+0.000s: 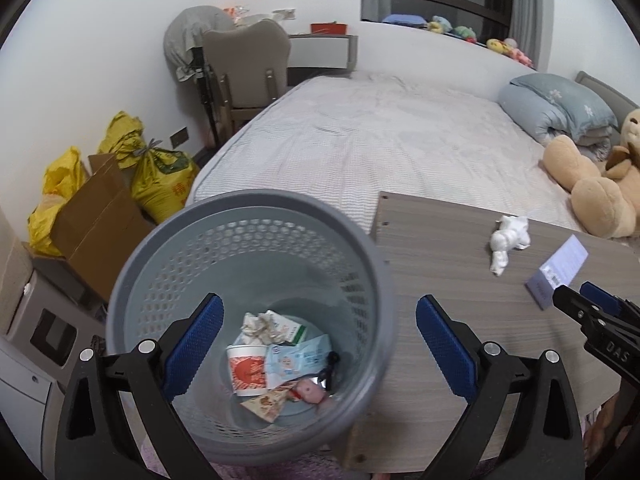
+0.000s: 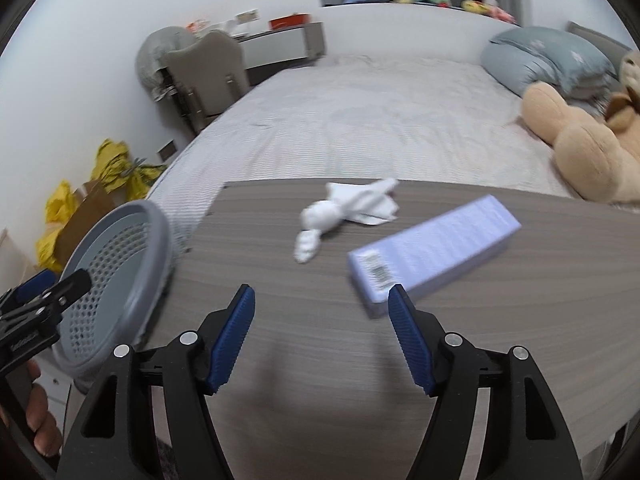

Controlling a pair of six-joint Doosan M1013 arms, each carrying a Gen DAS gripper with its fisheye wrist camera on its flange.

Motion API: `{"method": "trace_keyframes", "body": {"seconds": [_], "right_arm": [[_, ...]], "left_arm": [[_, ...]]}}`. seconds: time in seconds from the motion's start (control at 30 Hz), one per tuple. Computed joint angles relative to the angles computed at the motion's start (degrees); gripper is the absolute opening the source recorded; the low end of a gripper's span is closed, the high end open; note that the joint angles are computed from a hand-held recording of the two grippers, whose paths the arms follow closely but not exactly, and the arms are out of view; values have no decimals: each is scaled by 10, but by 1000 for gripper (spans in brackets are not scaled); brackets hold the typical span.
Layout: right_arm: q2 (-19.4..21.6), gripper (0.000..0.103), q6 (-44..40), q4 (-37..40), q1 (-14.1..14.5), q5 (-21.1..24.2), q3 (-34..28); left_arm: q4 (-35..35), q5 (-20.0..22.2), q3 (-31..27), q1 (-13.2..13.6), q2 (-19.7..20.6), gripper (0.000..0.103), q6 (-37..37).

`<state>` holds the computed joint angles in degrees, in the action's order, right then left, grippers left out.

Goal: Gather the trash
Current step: 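Withdraw both tools from the basket back toward the table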

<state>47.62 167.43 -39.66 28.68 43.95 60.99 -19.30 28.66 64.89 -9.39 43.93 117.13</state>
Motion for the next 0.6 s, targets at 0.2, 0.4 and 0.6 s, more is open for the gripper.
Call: {"method": "trace_keyframes", "body": {"seconds": [0.2,0.4,0.6], "right_arm": [[-2,66,39,-8,-10,19,17],[12,66,15,31,-20,30,4],[24,66,1,41,-24,33,-13]], "left_arm": [[-19,5,3,-13,-2,95,32],[-20,14,-2,-22,1,96,46],[-13,20,-10,-27,6,96,43]]}}
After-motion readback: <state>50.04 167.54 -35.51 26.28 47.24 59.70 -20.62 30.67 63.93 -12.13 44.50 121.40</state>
